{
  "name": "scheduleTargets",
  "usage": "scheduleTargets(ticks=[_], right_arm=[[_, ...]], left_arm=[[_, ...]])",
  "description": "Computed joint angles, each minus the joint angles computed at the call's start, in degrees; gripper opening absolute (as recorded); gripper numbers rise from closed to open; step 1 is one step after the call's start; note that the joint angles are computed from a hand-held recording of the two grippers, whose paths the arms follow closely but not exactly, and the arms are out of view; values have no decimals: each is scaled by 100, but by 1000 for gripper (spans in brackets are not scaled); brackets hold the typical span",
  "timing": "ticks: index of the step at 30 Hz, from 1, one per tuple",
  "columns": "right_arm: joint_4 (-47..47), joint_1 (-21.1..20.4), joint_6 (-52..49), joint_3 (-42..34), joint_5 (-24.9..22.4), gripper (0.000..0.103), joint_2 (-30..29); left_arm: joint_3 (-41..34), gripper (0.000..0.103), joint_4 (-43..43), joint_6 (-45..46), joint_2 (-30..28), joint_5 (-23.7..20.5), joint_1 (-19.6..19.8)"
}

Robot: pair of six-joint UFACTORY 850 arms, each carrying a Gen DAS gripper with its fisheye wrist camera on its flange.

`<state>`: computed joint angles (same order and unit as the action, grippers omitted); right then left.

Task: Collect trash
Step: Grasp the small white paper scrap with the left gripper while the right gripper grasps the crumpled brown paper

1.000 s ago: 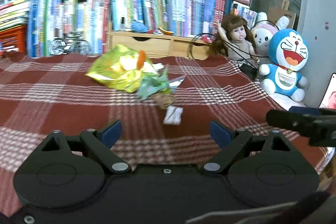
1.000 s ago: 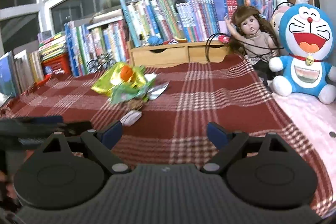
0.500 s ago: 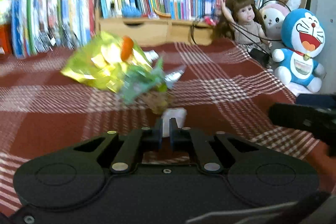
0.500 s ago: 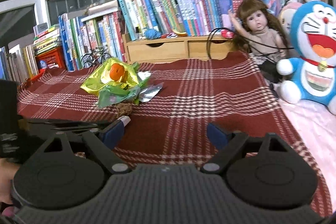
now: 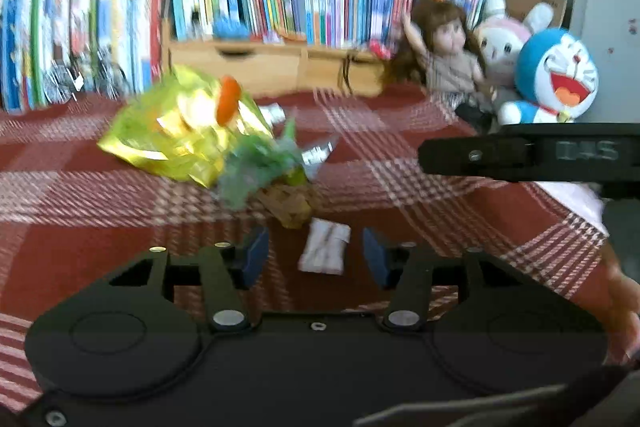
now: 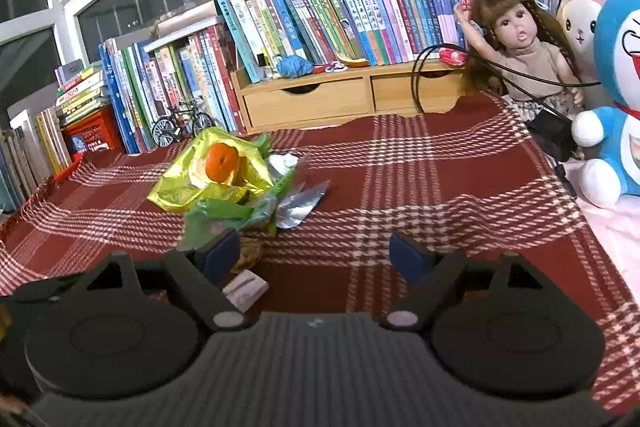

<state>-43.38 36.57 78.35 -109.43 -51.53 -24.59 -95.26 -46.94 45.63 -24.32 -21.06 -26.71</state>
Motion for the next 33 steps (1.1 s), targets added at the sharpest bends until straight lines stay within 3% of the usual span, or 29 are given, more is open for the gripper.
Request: scheduleTargets(ticks=[2, 5, 8, 12, 15, 18, 25, 28, 30, 33], right_arm=[[19, -11, -78, 29, -58, 90, 24], [60, -31, -90, 131, -41, 89, 93], [66, -39, -142, 134, -32, 88, 95], [17, -39, -298, -72, -63, 88, -87], [90, -51, -696, -417, -78, 88, -398], [654, -124, -1356, -899, 82, 88, -787], [1582, -221, -2578, -2770, -532, 86, -2119], [1828, -250, -2739, -3385, -817, 62, -2516], [1704, -205, -2611, -3415, -910, 37, -2537], [1621, -167, -2344, -2926, -728, 32, -2208]], left_arm=[[-272, 50, 608, -738, -220, -142, -76], [-505, 22, 1539, -1778, -400, -161, -161], [-295, 22, 1015, -1348, -233, -63, -72], [273, 22, 586, -548, 227, 457, 33], [445, 22, 809, -851, 427, 426, 212], [543, 22, 801, -949, 559, 400, 411], [662, 22, 1035, -1224, 649, 385, 693], [735, 22, 906, -1102, 688, 394, 737], [789, 22, 815, -1013, 728, 413, 754], [863, 22, 722, -941, 799, 429, 749]])
